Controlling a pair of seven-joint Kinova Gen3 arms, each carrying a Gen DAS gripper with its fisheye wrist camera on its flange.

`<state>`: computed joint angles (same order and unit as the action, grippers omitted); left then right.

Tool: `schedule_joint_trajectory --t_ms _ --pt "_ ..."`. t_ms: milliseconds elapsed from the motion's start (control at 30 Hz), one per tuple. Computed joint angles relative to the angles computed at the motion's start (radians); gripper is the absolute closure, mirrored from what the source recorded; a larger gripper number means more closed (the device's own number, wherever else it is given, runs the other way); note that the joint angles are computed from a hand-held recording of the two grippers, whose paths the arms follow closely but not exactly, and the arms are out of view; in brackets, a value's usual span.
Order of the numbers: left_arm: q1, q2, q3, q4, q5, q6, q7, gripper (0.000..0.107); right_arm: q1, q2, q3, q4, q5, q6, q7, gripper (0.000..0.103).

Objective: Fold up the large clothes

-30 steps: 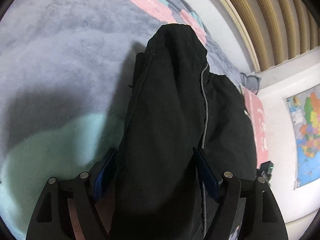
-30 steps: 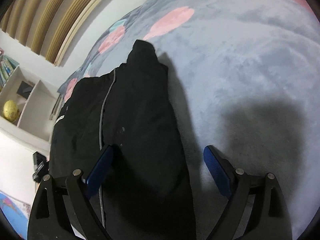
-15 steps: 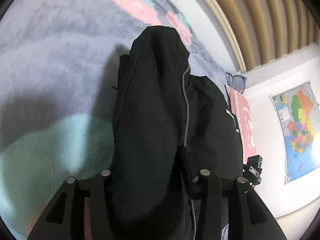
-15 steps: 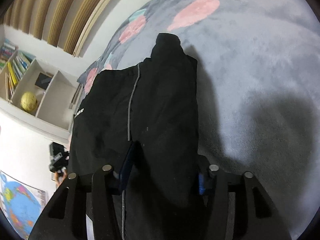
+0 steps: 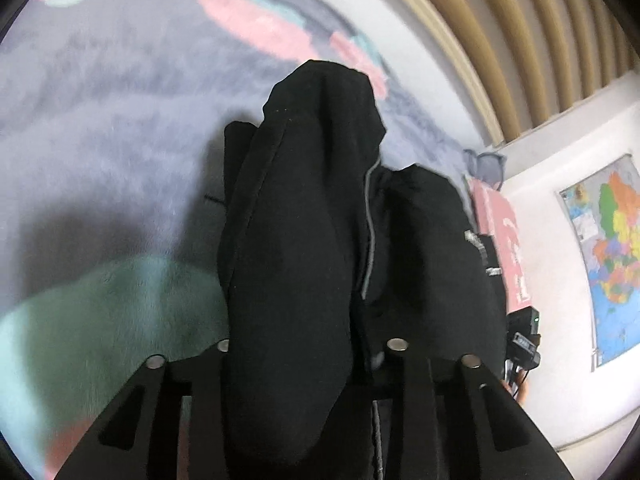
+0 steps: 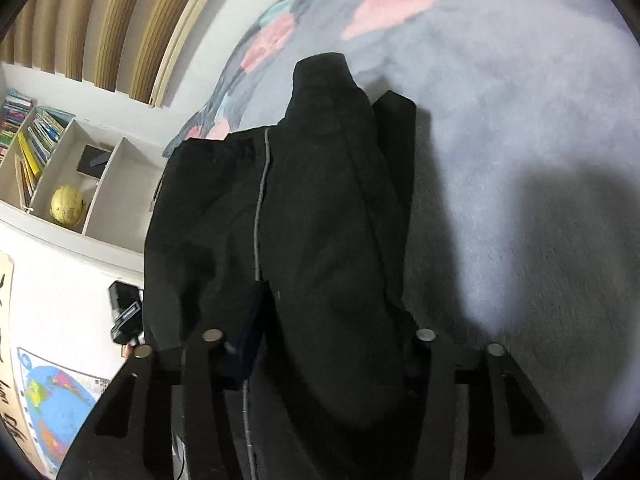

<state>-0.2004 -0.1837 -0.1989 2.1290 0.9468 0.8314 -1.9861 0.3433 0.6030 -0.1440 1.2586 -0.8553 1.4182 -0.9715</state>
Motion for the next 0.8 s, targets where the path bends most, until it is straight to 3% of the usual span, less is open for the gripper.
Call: schedule_joint_trajectory --t_ms 133,267,400,433,467,567,633,700,733,800 --pt "0.012 -0.116 -0.007 0.024 0.025 -0.015 0.012 0.08 -0.037 -0.065 0.116 0.04 -0.067 0.039 0.063 0.065" --pt "0.046 -0.243 0.041 -0.022 -0.07 -0.02 0.151 0.081 0.042 -0.16 0.077 0.09 -0.096 0.076 0.129 0.073" --pt "0.042 -0.359 0.102 -0.091 -0.195 0.031 0.292 0.082 0.048 -0.287 0.138 0.138 -0.121 0.152 0.212 0.076" --pt "0.046 -0.37 0.116 -0.107 -0.209 0.037 0.317 0.082 0.074 -0.322 0.128 0.15 -0.127 0.172 0.224 0.077" --pt "0.059 -0.4 0.112 -0.119 -0.238 0.059 0.357 0.082 0.117 -0.338 0.106 0.158 -0.147 0.204 0.229 0.088" --pt "0.071 -0.473 0.134 -0.173 -0.301 0.157 0.472 0.082 0.227 -0.432 0.04 0.133 -0.135 0.296 0.2 0.089" --pt "0.033 -0.485 0.208 -0.205 -0.358 0.231 0.553 0.082 0.219 -0.509 0.057 0.127 -0.058 0.286 0.175 0.088" --pt "0.028 -0.515 0.234 -0.182 -0.423 0.247 0.605 0.082 0.148 -0.54 0.09 0.145 0.003 0.274 0.163 0.079" --pt "0.021 -0.522 0.225 -0.148 -0.434 0.233 0.607 0.082 0.109 -0.54 0.115 0.145 0.042 0.248 0.176 0.074" --pt "0.019 -0.52 0.151 -0.055 -0.407 0.196 0.614 0.082 0.077 -0.517 0.128 0.15 0.097 0.171 0.201 0.053"
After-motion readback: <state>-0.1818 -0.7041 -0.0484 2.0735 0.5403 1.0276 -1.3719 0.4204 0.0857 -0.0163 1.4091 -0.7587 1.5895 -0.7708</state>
